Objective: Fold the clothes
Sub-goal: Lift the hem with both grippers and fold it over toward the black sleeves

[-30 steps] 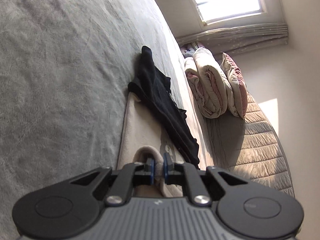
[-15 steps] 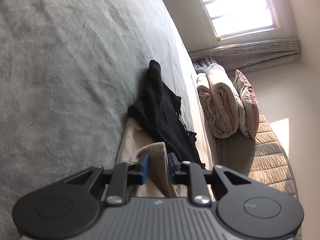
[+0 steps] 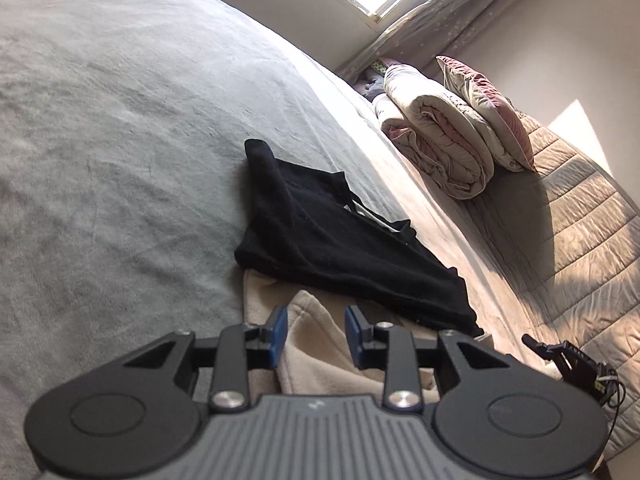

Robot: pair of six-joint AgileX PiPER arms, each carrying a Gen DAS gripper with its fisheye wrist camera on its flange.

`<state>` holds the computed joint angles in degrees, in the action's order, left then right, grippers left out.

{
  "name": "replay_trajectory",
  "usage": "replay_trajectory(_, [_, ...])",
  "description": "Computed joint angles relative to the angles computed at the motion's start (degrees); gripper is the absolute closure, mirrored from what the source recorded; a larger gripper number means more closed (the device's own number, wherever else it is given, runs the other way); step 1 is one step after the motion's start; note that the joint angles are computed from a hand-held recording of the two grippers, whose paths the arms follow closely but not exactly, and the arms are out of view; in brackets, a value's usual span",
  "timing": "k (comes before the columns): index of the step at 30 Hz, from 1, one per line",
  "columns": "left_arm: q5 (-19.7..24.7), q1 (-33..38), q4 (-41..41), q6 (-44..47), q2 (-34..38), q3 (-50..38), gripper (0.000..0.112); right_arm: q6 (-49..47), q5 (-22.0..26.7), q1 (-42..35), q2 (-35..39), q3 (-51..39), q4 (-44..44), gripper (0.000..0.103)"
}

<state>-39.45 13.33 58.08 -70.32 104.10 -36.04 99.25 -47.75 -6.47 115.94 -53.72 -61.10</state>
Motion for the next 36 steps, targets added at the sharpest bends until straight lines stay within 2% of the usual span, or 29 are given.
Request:
replay_trajectory(4, [6.0,-3.7,-6.7,12.8,-2.4,0.7,0.082,-15.6,11.9,6.1,-3.4,0.8,6.4,0.059])
replay_trajectory(6, [6.9,-5.0,-8.4,16.1,-2.2,0.5,0.082,-24.5,17.1,9.6,-2.8,-0.9,10.2,0.059])
replay_trajectory(11, [10.8,-8.2,-11.1,19.9,-0.7,-1.4,0.083,-46.9,22.0,15.2,-2.3,-0.3,23.6,0.059])
replay_trajectory(14, [11.1,-8.6,-13.3,21.2,-0.2,-1.8,0.083,-57.7,24.4,17.5,-0.6,-1.5,32.0,0.059])
replay_trajectory(17, [11.4,-9.0,-15.6,22.6,0.2,-2.2,0.084,-67.3,24.8,18.9,-0.3,-1.1,41.0,0.059])
replay_trajectory(20, [11.3,-9.7,-17.8,24.3,0.6,-2.3,0.084,-75.3,23.3,19.8,-0.2,0.0,50.1,0.059])
replay_trajectory(25, [12.3,-11.2,-21.3,26.9,0.6,-2.4,0.084,-75.8,22.7,20.2,-0.2,0.4,49.4,0.060])
replay_trajectory(29, [13.0,-12.6,-26.1,30.9,0.2,-2.0,0.082,-82.6,22.3,21.6,-0.7,1.3,54.7,0.073])
replay_trajectory(32, [13.4,-13.3,-28.0,32.6,0.3,-2.0,0.082,-82.9,22.0,21.7,-1.1,1.8,55.0,0.074])
replay_trajectory(34, [14.1,-13.7,-27.8,32.0,0.2,-2.1,0.084,-83.6,21.6,21.9,-1.3,2.1,55.5,0.077])
replay_trajectory(35, [14.5,-13.8,-27.3,31.1,0.0,-2.1,0.095,-84.5,21.5,22.1,-1.3,2.3,56.3,0.080])
replay_trajectory(36, [14.8,-13.9,-26.9,30.3,-0.3,-2.0,0.100,-86.3,21.4,22.5,-1.4,2.4,58.0,0.083])
